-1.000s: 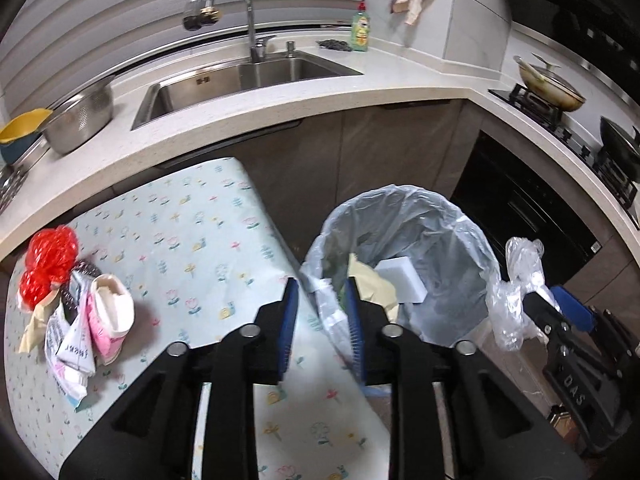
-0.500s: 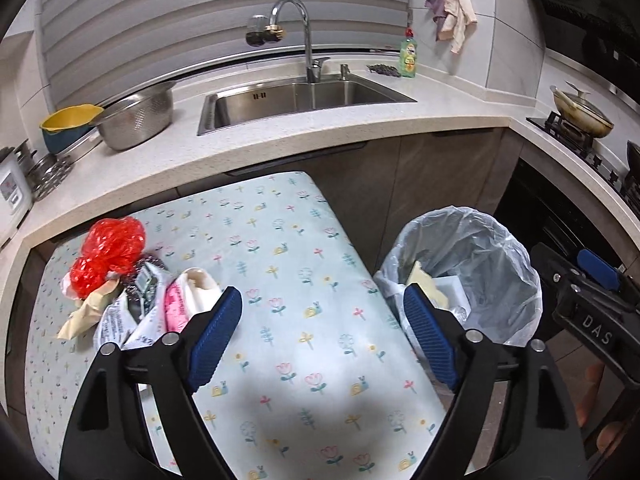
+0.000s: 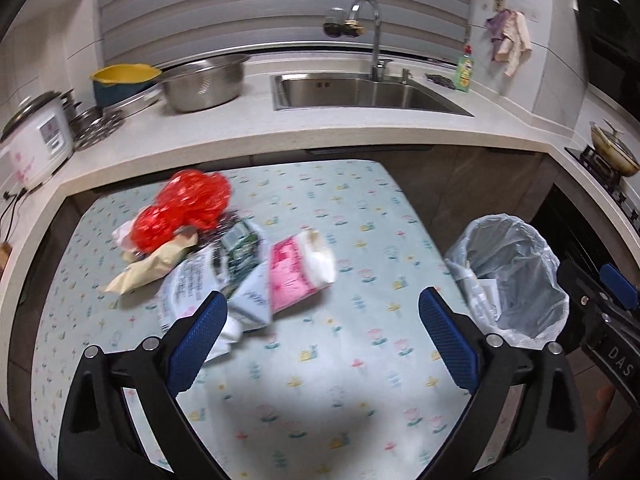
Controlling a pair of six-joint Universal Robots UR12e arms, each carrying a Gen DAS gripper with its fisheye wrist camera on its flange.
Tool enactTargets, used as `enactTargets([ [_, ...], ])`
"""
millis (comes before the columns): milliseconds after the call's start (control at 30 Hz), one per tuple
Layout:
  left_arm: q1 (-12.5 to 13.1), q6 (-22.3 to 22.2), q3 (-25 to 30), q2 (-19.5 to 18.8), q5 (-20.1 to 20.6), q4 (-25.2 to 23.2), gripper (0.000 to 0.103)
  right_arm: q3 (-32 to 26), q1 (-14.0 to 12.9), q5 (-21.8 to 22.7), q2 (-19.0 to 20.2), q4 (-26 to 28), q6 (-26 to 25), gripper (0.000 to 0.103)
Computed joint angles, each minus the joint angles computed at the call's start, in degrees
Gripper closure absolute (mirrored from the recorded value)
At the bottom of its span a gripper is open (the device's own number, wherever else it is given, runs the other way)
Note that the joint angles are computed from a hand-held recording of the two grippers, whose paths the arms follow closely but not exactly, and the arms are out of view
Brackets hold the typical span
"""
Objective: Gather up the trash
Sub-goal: 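Move both tools to the table toward the blue-white wipes pack and pink cup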
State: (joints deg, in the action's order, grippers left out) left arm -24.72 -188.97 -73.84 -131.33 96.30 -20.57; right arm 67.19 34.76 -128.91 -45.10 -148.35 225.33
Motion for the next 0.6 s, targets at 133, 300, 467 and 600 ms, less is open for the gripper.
enactTargets([
  [133,1.76,-2.15,-3.13,1.78,0.32,0.45,0.010,-3.36,0.89,0.98,1.82,0.97,-1.76,0.019],
  [300,3.79,-4.34,-6.44,3.60,0.75,0.95,0.010,-8.04,1.94,2.97,4.55,2.85,-3.77,0.019],
  [467,5.52,-6.09,-8.84,4.78,0.60,0.81,0.010,-12.85,2.67,5.30,7.42,4.90,-5.05,0.019],
  [600,6.74,-7.02,-9.98,5.20,-0.44,0.36,0.010,-16.48,2.93,6.90,9.53,6.60,-5.75,0.019],
])
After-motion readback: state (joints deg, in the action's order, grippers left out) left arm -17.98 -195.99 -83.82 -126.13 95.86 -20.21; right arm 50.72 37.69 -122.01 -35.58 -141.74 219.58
